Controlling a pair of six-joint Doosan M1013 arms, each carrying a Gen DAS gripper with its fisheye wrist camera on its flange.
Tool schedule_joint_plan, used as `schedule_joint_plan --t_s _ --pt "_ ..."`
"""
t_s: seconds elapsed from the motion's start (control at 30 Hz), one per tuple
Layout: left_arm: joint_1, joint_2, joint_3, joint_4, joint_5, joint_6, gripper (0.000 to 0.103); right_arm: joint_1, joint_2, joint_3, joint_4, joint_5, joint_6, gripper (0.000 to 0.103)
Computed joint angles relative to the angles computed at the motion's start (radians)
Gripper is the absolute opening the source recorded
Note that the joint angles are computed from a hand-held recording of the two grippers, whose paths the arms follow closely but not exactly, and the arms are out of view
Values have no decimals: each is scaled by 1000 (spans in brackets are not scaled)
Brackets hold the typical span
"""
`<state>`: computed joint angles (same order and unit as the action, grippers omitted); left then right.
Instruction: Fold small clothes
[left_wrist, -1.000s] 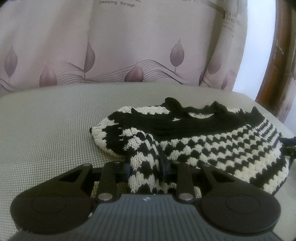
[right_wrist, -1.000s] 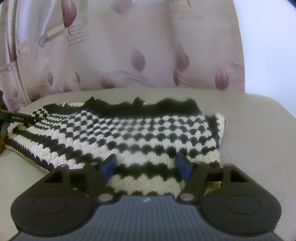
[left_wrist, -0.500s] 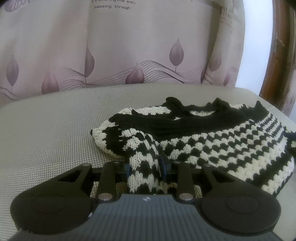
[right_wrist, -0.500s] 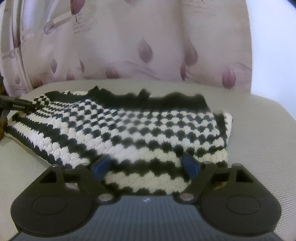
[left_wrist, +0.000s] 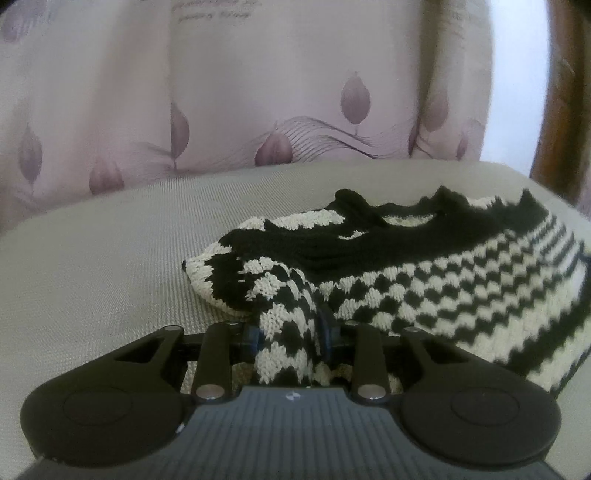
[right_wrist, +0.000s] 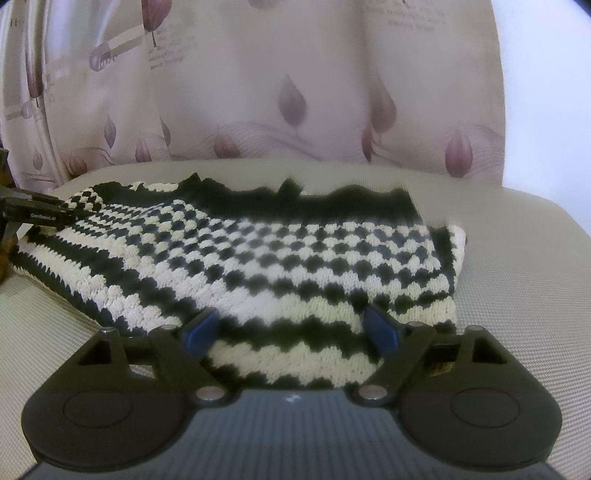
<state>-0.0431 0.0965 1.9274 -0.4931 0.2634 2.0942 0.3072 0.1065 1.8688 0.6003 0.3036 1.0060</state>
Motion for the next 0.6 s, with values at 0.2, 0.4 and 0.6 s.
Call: schedule_joint_plan --t_s 0.2,0.4,0.6 --pt "-12 18 -84 219 152 -313 22 -14 -6 11 149 0 -118 86" --pt "-37 15 -155 275 251 -509 21 -39 -12 26 367 18 -291 86" --pt "-107 -3 -205 228 280 -596 20 -57 -19 43 542 29 -427 86"
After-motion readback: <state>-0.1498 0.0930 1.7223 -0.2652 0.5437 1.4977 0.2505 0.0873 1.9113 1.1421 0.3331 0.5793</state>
